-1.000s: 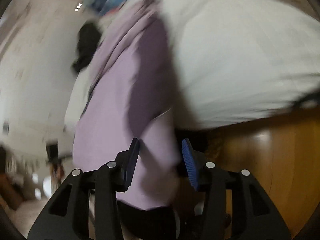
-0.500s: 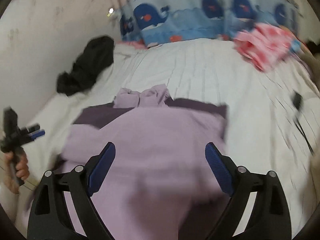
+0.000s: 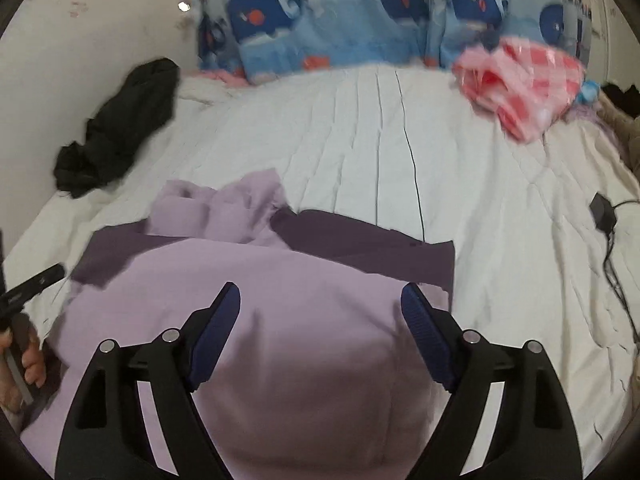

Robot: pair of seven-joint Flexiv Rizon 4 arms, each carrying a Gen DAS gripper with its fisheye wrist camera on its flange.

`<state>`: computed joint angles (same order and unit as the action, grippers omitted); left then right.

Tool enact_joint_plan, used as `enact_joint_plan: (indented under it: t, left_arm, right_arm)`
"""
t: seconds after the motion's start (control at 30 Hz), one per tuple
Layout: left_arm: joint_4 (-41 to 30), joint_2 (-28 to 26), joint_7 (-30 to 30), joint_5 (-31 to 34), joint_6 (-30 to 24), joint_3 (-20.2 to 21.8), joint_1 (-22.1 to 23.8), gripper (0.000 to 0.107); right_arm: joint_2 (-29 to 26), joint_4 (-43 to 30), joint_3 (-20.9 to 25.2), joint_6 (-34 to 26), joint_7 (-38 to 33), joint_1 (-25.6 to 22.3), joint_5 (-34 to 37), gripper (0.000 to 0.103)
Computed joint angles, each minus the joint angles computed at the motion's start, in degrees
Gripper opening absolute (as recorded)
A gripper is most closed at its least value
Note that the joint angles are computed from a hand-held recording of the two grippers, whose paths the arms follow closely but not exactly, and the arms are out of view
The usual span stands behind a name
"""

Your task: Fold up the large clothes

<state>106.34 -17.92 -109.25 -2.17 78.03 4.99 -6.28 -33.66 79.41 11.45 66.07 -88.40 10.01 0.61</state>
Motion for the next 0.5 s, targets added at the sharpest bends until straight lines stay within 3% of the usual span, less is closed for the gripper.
enact_joint_plan:
  t: [0.03, 0.07, 0.1, 0.17, 0.2, 0.3, 0.37, 0.43, 0.5]
  left_arm:
    - [-0.13, -1.7, 2.48, -2.54, -2.33, -1.93, 1.8, 0.094]
    - [-0.66, -3.59, 4.01, -2.73, -0.92, -2.55, 2.52, 0.095]
    - [-0.64, -3.87, 1.92, 0.24, 0.38, -1.33, 1.65, 0.095]
    - [-1.07, -2.39, 1.79, 0.45, -3.42, 1.2, -0.8, 0.095]
    - [0.49, -0.74, 3.9, -1.34, -4.16, -0.23, 0.32, 0.095]
    - [9.22, 5.64, 14.92, -13.93, -2.89, -7.67, 6.48, 0.095]
    - [18.02, 12.1, 25.26, -28.33, -2.25, -11.05, 9.07, 0.095]
    - [25.75, 18.43, 32.19, -38.94, -3.31, -9.48, 7.8, 0.095]
    - [33.28, 26.22, 35.96, -44.25, -7.88, -5.17, 6.14, 0.095]
  right_arm:
    - [-2.7, -2.24, -2.72, -5.05, 3.76, 1.73, -3.56, 0.087]
    - [-4.53, -3.19, -3.56, -6.72, 3.78, 2.36, -3.76, 0.09]
    - [-5.71, -3.1, -3.86, -4.67, 3.11, 2.32, -0.78, 0.096]
    - [-5.44, -4.07, -1.96, -7.14, 5.59, 0.72, -0.31, 0.095]
    - [-4.05, -3.43, -0.75, -8.55, 5.34, -0.51, 0.79, 0.094]
    - [2.62, 2.59, 5.21, -8.43, -0.55, -6.78, 7.66, 0.094]
    - [9.19, 9.23, 7.17, -7.09, -6.33, -10.38, 14.44, 0.094]
    - [15.93, 15.45, 8.83, -9.89, -13.25, -15.29, 22.33, 0.095]
    - [22.49, 21.16, 9.37, -15.32, -19.57, -20.52, 30.36, 0.095]
